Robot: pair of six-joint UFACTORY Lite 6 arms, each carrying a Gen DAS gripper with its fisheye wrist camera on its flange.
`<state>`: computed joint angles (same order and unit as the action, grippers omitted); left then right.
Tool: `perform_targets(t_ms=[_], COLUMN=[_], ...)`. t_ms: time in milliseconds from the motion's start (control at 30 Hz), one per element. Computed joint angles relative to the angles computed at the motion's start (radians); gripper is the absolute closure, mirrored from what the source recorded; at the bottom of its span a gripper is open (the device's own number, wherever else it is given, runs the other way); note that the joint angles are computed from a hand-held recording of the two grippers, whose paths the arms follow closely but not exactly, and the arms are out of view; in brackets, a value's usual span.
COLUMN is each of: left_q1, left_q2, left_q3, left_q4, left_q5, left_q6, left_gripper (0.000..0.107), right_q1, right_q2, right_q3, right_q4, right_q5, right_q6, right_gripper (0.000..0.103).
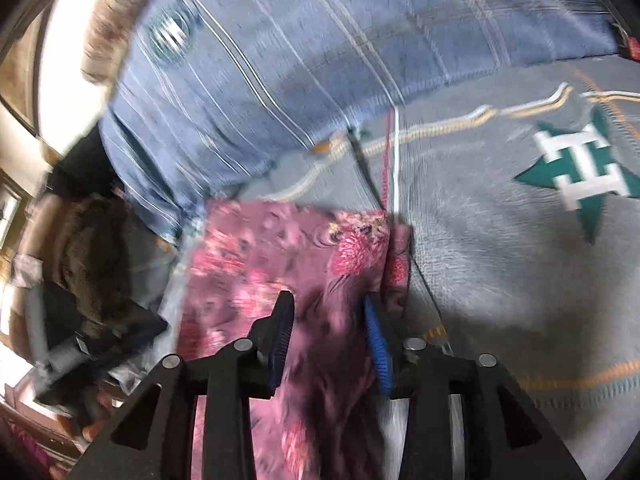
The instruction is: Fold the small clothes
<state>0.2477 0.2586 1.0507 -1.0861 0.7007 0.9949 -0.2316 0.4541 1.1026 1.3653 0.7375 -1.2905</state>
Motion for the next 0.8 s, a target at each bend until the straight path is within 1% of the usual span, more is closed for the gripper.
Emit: perform_targets(t_ms=[33, 67, 100, 167, 200, 233, 267, 300, 333, 367, 400, 433, 533, 600, 633, 667, 700, 733, 767, 800], left_q1=[-0.022, -0.047, -0.06, -0.107, -0.123, -0.131, -0.134, -0.134, -0.126, -0.112, -0.102, -0.094, -0.073, -0.075, -0.088, -0.102, -0.12, -0.142, -0.15, -0.149], left_q2=[0.037, 0.086, 0.096, 0.144, 0.165, 0.19, 0.205, 0.2, 0.187, 0.16, 0.124, 0.078, -0.127, -0.259, -0.307, -0.342, -0.338, -0.301, -0.259, -0.241], left_q3=[0.038, 0.082, 0.087, 0.108, 0.111, 0.117, 0.117, 0.105, 0.09, 0.066, 0.036, -0.002, -0.18, -0.311, -0.365, -0.417, -0.445, -0.445, -0.437, -0.438], left_q4=[0.011, 0.028, 0.035, 0.075, 0.097, 0.114, 0.114, 0.113, 0.107, 0.097, 0.093, 0.092, 0.036, -0.046, -0.075, -0.116, -0.141, -0.136, -0.135, -0.167], left_q5=[-0.016, -0.041, -0.058, -0.153, -0.194, -0.212, -0.222, -0.236, -0.229, -0.216, -0.212, -0.212, -0.235, -0.277, -0.309, -0.336, -0.354, -0.374, -0.38, -0.373], left_q6=[-0.026, -0.058, -0.069, -0.114, -0.131, -0.146, -0.144, -0.14, -0.132, -0.116, -0.105, -0.093, 0.018, 0.129, 0.164, 0.22, 0.264, 0.267, 0.266, 0.297], left_gripper=[0.058, 0.058, 0.058, 0.058, 0.058, 0.057, 0.052, 0.049, 0.05, 0.05, 0.051, 0.051, 0.051, 0.05, 0.05, 0.05, 0.05, 0.049, 0.049, 0.047], right_q1=[0.012, 0.001, -0.006, -0.002, 0.007, 0.023, 0.042, 0.044, 0.041, 0.043, 0.043, 0.036, -0.015, -0.009, 0.007, 0.04, 0.074, 0.117, 0.141, 0.147], right_q2=[-0.002, -0.019, -0.034, -0.035, -0.006, 0.038, 0.097, 0.119, 0.1, 0.058, 0.008, -0.042, -0.202, -0.255, -0.27, -0.267, -0.25, -0.215, -0.212, -0.232], right_q3=[0.02, 0.014, -0.003, 0.01, 0.038, 0.076, 0.124, 0.138, 0.121, 0.089, 0.048, 0.005, -0.155, -0.213, -0.249, -0.275, -0.282, -0.282, -0.291, -0.311], right_q4=[0.008, 0.049, 0.117, 0.161, 0.134, 0.081, 0.007, -0.024, -0.013, -0.002, 0.026, 0.065, 0.154, 0.141, 0.155, 0.172, 0.171, 0.178, 0.218, 0.246], right_q5=[-0.009, 0.0, 0.013, -0.007, -0.034, -0.083, -0.127, -0.128, -0.14, -0.161, -0.184, -0.181, -0.026, 0.005, 0.003, -0.03, -0.08, -0.161, -0.199, -0.205], right_q6=[-0.012, -0.065, -0.138, -0.172, -0.151, -0.106, -0.046, -0.026, -0.04, -0.051, -0.078, -0.119, -0.258, -0.283, -0.316, -0.346, -0.351, -0.359, -0.382, -0.394], right_gripper=[0.098, 0.099, 0.099, 0.099, 0.099, 0.099, 0.097, 0.096, 0.092, 0.082, 0.082, 0.082, 0.082, 0.08, 0.08, 0.08, 0.082, 0.082, 0.082, 0.082])
